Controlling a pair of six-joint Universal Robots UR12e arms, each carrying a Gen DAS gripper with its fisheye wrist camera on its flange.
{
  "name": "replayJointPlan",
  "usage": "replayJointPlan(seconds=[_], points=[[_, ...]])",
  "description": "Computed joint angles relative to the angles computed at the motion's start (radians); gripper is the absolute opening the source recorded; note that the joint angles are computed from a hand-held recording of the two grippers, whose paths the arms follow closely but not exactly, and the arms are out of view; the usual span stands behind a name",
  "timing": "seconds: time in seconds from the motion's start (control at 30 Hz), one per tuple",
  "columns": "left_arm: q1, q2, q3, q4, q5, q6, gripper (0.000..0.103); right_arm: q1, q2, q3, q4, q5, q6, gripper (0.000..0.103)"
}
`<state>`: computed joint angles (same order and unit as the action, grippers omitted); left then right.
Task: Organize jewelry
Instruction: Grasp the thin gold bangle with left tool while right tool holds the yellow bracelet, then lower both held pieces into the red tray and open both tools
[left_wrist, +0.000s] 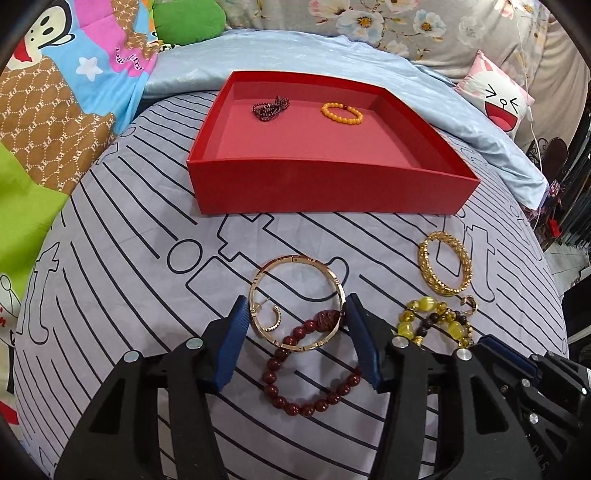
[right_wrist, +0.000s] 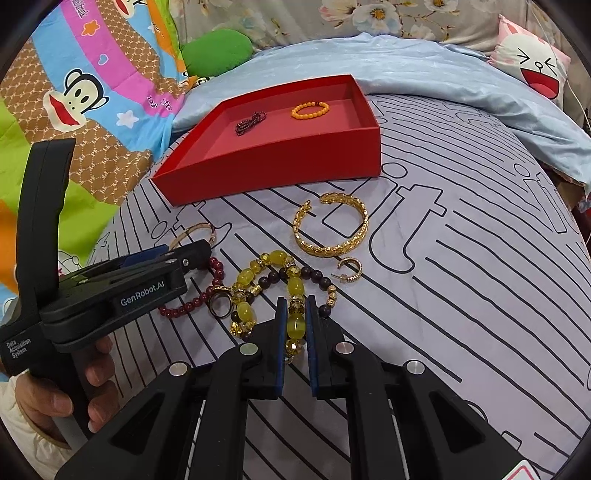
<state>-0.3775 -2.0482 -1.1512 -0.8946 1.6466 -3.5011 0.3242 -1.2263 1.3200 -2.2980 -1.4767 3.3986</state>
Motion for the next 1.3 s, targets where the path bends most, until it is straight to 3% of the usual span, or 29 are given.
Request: replayJointPlan(seconds=[0.37, 0.9, 1.13, 1.3], points=[[-0.006, 0.031, -0.010, 0.008, -0.008, -0.006, 0.051, 0.001, -0.005, -0.029, -0.027, 0.023, 0.000, 0.009], [0.023, 0.064, -0.012, 0.015, -0.045, -0.014, 0.051, -0.028, 0.017, -0.121, -0.040, 0.059, 0.033, 0.009], [0.035, 0.014, 0.082, 0.024, -0.027, 0.039, 0.051, -0.029, 0.113, -0.288, -0.032, 0.043, -0.032, 0.009], [0.048, -0.073, 0.223, 0.004, -0.022, 0.078, 0.051, -0.022, 0.239, -0.495, 0.018, 0.030, -0.087, 0.009]])
